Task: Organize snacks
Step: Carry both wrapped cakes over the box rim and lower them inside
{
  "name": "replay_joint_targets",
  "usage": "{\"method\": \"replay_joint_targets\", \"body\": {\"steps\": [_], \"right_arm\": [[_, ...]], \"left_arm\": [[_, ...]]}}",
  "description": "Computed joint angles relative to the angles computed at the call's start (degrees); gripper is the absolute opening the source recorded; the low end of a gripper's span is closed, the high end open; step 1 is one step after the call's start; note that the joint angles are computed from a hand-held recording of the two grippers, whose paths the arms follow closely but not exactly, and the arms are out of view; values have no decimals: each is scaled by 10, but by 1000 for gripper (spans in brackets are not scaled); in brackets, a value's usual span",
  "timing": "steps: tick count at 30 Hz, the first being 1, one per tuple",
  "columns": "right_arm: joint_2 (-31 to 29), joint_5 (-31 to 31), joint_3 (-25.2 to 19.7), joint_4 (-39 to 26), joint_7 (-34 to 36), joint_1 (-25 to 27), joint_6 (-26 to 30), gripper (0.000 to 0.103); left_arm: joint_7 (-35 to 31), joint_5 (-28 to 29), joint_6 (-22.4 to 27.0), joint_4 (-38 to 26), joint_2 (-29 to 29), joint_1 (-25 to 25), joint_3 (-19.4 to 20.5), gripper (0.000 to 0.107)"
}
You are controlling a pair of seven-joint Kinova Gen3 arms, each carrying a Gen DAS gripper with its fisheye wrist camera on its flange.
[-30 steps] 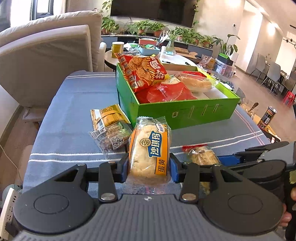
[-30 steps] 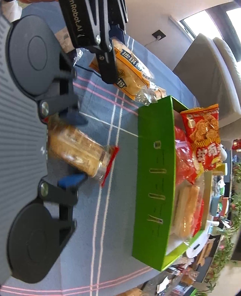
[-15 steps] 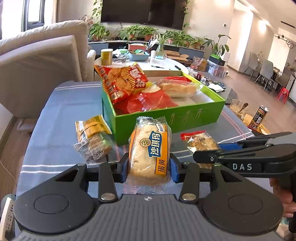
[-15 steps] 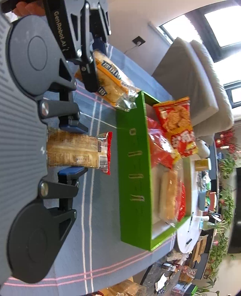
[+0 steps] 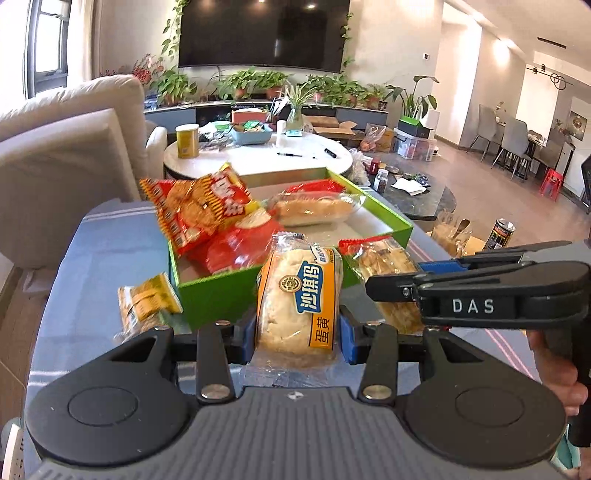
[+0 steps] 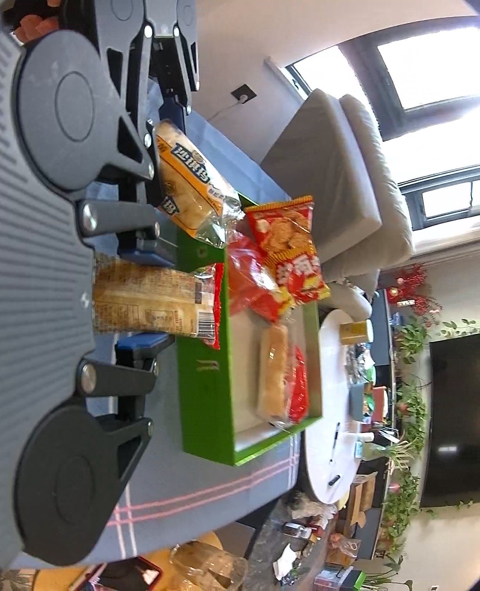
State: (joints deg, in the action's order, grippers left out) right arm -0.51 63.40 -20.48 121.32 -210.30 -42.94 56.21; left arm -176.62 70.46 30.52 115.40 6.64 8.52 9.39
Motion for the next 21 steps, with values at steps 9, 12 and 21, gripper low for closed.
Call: {"method": "replay_joint_targets", "body": {"steps": [9, 12, 21], "right_arm": [[-30, 17, 7, 18, 21, 36, -6, 73], [-34, 26, 9, 21, 25, 50, -10, 73], [-37, 68, 28, 26, 29, 96, -44, 73]], "left_arm": [[39, -18, -31, -43, 22, 28, 23, 40], [68, -41, -53, -65, 37, 40, 35, 40], [183, -123, -94, -133, 95, 49, 78, 40]]}}
